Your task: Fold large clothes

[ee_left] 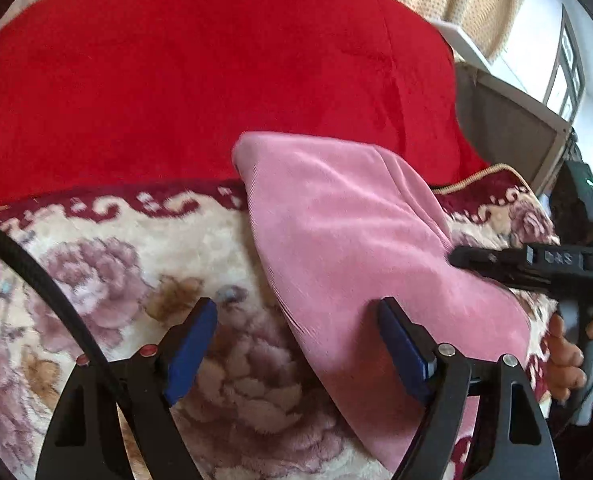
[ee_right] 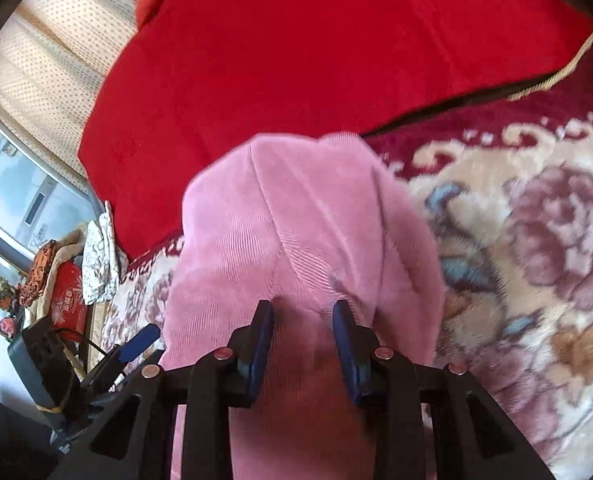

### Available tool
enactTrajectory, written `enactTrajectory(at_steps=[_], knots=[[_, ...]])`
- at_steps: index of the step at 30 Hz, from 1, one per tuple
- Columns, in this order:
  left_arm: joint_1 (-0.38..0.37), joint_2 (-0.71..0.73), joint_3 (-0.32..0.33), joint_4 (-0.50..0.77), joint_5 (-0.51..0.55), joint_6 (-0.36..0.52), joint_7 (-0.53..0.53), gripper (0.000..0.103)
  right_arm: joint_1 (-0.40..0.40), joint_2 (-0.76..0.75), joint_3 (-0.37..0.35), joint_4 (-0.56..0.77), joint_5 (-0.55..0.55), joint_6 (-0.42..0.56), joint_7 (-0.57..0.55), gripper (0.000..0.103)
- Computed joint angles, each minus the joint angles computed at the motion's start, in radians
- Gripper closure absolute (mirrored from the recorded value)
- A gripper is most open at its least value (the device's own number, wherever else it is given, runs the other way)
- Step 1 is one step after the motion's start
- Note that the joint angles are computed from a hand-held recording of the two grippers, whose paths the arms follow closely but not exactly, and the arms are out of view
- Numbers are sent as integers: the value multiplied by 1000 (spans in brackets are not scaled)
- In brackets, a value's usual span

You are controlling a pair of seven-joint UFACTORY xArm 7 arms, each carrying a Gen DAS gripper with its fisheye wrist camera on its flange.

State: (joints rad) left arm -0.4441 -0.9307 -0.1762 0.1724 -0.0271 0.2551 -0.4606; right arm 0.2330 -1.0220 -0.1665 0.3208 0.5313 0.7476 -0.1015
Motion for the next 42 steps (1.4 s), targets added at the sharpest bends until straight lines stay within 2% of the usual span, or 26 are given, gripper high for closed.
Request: enactTrajectory(at_steps=[2,4,7,9,11,13,15,22,27,30,32,34,39,42], knots=[[39,-61,-40,-16,17,-19,-29,20,-4,-42,-16,-1,1,25,-3,67],[52,-99,-42,-31,22,-35,-48,20,-7,-102,-40,-5,12,38,-20,67],[52,-53,-36,-24,27,-43,-59,20,-18,-188,-39,-4,5,58,-35,67],[52,11,-47,1,37,-12,-59,20,-17,-215,-23,-5,-8,75,-32,67],[67,54,-80,30,62,53,-62,20,-4,-180,-13,-4,-13,78,-27,67],[69,46,-81,21,66,39,-79,18,-7,-101,-4,-3,-30,110,-4,67],[67,36,-77,17,74,43,-78,18,-3,-70,-9,-20,-18,97,-11,67],[106,-41,-147,-4,127,37,-142,18,-25,-99,-18,-18,-7,92,-31,68],[124,-144,-143,-40,142,9,-192,18,-40,-196,-37,-23,1,73,-46,67],[115,-101,-111,-29,134,22,-190,18,-37,-183,-33,-24,-9,73,-41,67],[94,-5,-88,6,130,57,-159,18,-30,-122,-10,-19,-27,96,-24,66],[108,51,-117,29,139,77,-161,18,-21,-70,-1,-24,-28,93,-22,66],[103,14,-114,21,142,90,-173,17,-34,-95,-8,-22,-29,97,-25,66],[124,-3,-136,21,158,87,-188,17,-41,-98,1,-14,-27,84,-14,66]])
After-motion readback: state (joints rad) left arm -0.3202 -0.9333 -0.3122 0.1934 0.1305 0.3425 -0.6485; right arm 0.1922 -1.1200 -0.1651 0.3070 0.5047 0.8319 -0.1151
